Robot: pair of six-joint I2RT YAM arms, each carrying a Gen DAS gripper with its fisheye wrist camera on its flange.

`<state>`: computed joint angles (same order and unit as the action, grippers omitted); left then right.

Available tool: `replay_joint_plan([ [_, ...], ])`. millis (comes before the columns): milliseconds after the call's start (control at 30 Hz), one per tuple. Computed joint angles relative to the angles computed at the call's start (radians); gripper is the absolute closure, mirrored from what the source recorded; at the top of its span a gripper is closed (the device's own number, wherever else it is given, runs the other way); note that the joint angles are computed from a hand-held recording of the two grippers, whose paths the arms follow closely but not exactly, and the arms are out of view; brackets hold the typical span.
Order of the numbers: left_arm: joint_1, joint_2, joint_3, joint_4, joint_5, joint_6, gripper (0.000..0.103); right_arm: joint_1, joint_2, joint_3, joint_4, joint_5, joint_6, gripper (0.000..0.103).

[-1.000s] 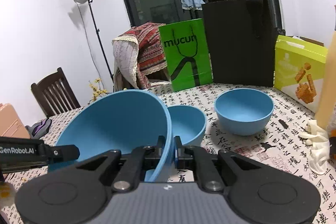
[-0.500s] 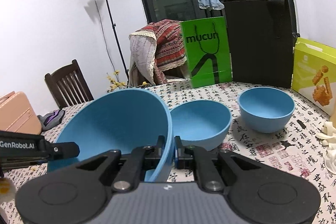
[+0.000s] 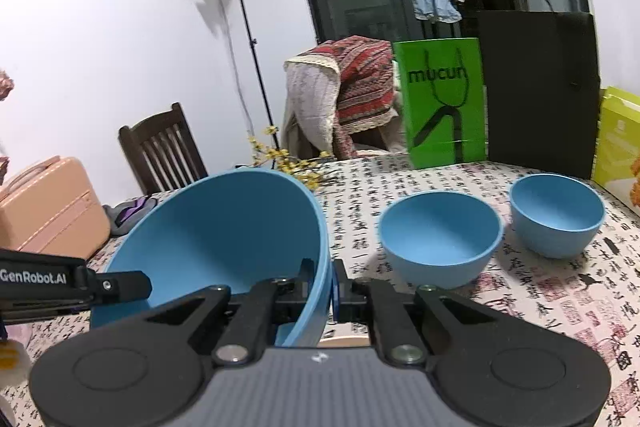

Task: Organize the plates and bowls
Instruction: 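Carry the blue bowl with both grippers away from the other bowls, then keep carrying the blue bowl with both grippers toward the lilac vase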

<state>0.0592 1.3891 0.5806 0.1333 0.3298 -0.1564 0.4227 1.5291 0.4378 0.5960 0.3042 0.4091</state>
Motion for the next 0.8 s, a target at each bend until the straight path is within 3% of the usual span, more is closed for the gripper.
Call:
replay_joint_plan([
  [800,0.285,0.016,0.007,-0.035,0.115,0.079,0.090,0.173,0.173,0.185,-0.028,0.009,0.013,0.095],
])
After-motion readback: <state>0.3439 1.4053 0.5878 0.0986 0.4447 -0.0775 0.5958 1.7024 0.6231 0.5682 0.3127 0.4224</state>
